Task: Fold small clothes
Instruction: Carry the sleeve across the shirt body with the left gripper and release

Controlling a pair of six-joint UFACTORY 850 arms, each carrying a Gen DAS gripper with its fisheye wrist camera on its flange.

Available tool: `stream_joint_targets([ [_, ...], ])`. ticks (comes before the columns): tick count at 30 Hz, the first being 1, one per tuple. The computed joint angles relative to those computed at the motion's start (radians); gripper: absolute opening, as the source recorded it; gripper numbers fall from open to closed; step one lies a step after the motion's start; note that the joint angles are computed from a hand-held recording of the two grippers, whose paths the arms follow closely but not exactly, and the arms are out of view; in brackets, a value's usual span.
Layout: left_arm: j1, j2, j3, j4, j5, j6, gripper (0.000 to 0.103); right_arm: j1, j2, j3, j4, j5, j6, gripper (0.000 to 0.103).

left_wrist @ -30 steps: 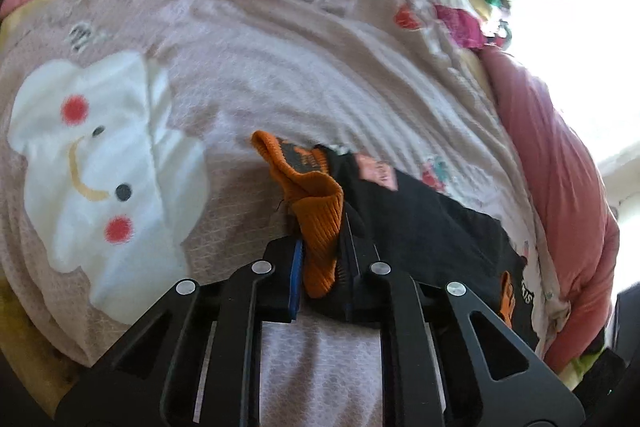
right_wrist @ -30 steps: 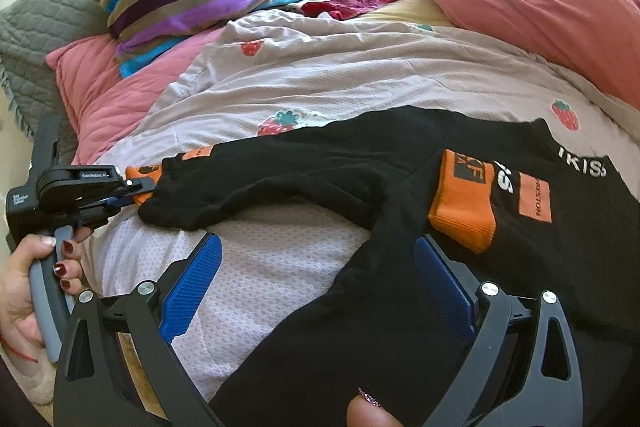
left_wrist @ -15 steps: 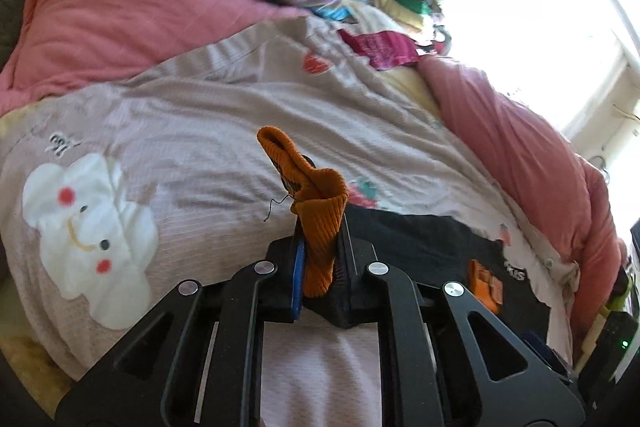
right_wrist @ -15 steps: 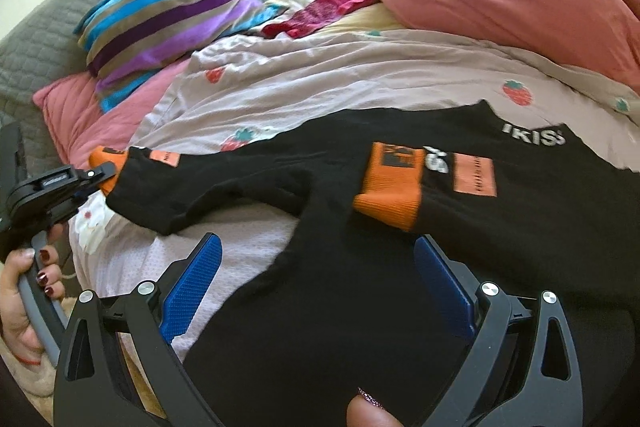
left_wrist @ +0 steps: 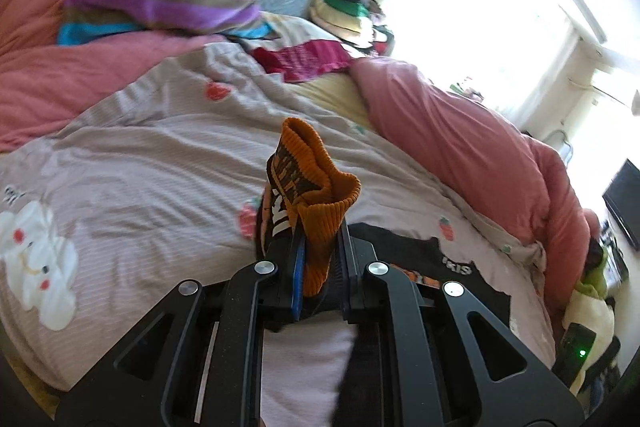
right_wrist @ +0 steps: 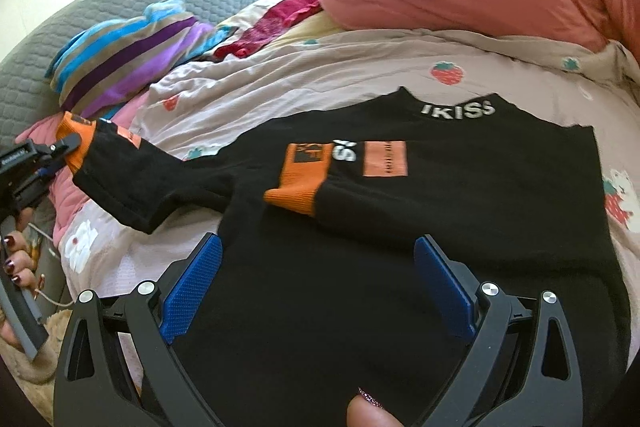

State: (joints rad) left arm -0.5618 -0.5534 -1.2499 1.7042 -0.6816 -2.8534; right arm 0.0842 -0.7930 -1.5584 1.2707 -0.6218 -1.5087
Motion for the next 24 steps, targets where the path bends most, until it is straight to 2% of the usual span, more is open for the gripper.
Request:
stream_joint_targets([
  [17, -0.021, -0.191, -0.341, -0.064, 0.140, 0.316, 0.007, -0.100, -0.013, -0.035, 0.056, 0.011, 0.016, 0.096],
  [24, -0.025, -0.304, -0.514, -0.158, 0.224, 0.477, 0.007, -0.139, -0.021, -0.048, 0.063, 0.033, 0.034, 0.096],
])
